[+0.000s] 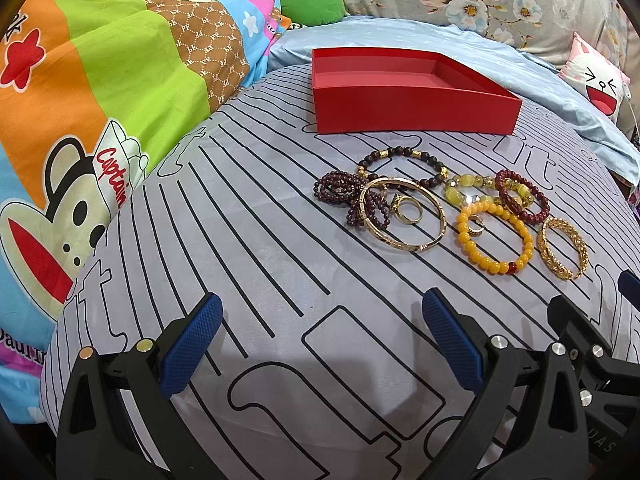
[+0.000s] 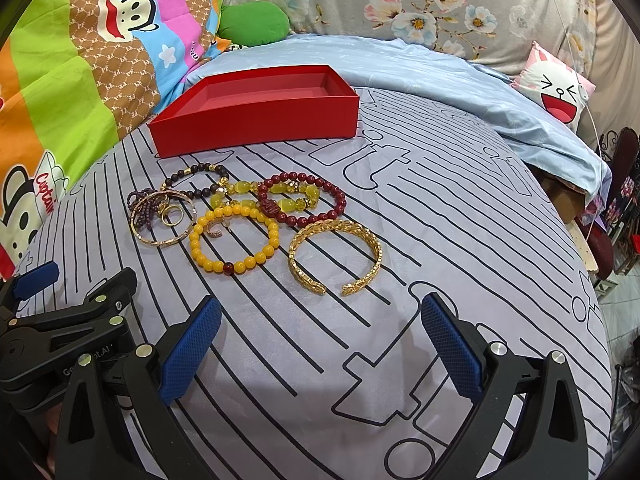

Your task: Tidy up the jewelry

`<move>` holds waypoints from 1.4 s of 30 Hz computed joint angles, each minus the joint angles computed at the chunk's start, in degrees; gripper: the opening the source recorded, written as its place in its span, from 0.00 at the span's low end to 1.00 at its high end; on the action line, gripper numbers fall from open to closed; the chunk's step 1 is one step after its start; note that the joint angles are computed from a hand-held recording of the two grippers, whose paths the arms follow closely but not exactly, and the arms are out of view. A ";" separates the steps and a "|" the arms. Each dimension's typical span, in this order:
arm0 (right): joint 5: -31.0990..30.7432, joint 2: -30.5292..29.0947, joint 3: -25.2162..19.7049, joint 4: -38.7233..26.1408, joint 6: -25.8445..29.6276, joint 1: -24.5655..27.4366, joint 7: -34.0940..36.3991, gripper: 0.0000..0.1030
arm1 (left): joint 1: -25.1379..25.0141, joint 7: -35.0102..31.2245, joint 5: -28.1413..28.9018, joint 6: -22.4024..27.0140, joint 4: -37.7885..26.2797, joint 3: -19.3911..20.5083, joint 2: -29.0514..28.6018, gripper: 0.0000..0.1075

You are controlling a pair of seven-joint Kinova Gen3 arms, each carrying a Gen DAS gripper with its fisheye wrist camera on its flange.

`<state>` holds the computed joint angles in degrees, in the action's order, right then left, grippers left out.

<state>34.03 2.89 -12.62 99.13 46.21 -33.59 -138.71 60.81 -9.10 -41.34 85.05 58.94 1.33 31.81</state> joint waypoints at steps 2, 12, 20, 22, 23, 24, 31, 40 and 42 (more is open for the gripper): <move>-0.15 -0.02 0.01 -0.07 0.02 0.06 0.15 0.94 | -0.01 0.01 -0.01 -0.03 0.00 0.01 0.01 0.89; -0.90 0.08 0.13 0.11 -0.49 0.33 0.27 0.94 | -0.42 1.84 0.32 -1.38 1.99 0.14 -0.97 0.89; -4.58 -0.30 0.68 0.70 -1.84 1.94 3.14 0.94 | -2.13 6.42 1.00 -4.69 6.66 1.36 -3.90 0.89; -5.58 -0.54 0.73 0.46 -1.84 2.28 4.31 0.94 | -2.86 6.62 1.26 -5.96 7.77 1.88 -4.61 0.89; -5.76 -0.56 0.70 0.49 -1.87 2.38 4.54 0.94 | -3.14 6.44 1.27 -6.29 7.80 2.11 -4.67 0.89; -6.20 -0.51 0.71 0.38 -1.84 2.53 5.08 0.94 | -3.40 6.02 1.27 -6.50 7.78 2.30 -4.69 0.89; -8.48 0.13 1.20 -0.79 -1.55 3.40 8.09 0.94 | -4.03 1.82 1.19 -6.25 5.01 2.29 -3.25 0.89; -11.53 1.34 2.62 -2.41 -2.31 5.05 11.74 0.94 | -3.89 -1.90 1.94 -5.43 0.69 0.46 -0.72 0.89; -11.59 2.16 2.83 -3.39 -1.89 5.08 12.32 0.94 | -4.04 -1.67 2.52 -5.80 1.05 0.24 -0.89 0.89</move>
<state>22.44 5.05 -9.79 95.74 44.32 -28.51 -126.39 56.77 -10.76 -38.82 79.25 59.99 1.57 30.92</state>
